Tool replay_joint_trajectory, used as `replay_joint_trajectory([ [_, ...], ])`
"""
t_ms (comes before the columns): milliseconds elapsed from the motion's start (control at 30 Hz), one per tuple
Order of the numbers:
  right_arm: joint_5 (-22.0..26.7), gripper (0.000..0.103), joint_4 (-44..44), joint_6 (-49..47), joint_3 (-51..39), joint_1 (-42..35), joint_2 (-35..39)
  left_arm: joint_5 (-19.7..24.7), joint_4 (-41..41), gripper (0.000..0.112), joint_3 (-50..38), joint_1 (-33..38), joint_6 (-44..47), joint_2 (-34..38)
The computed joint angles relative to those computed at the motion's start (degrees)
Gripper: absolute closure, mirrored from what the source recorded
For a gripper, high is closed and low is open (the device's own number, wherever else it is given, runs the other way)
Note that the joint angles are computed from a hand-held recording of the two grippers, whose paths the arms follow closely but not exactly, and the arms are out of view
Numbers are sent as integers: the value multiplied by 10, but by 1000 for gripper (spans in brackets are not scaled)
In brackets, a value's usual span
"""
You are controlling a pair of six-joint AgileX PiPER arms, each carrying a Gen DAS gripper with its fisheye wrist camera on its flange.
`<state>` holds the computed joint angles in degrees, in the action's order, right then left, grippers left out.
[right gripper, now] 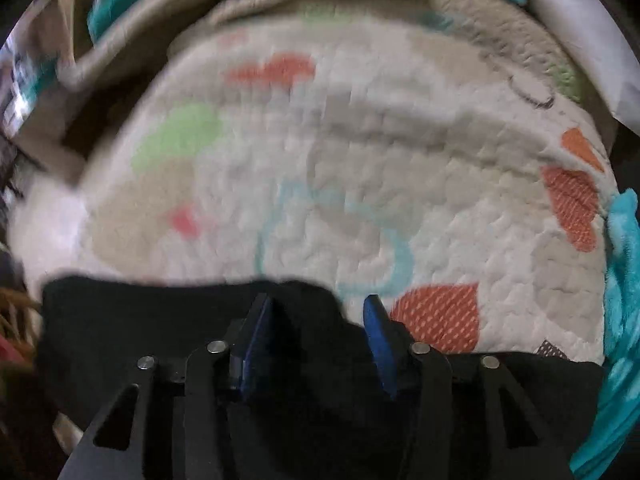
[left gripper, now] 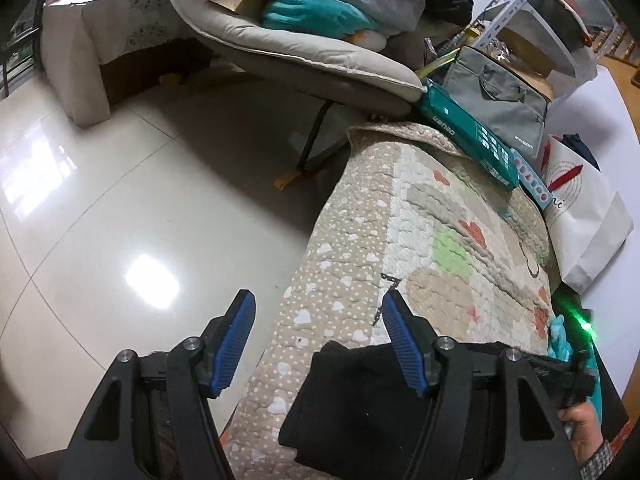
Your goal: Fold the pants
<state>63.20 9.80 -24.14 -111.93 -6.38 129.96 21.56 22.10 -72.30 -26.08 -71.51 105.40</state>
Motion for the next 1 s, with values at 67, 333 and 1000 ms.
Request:
replay_joint_trajectory([
  [67, -13, 90, -8, 6, -3, 6, -5, 0, -3, 47, -2, -2, 5, 2],
  [333, -47, 101, -23, 77, -94, 7, 32, 15, -35, 47, -28, -5, 47, 22],
  [1000, -120, 92, -149, 150, 33, 54, -41, 26, -31, 47, -33, -7, 46, 33],
])
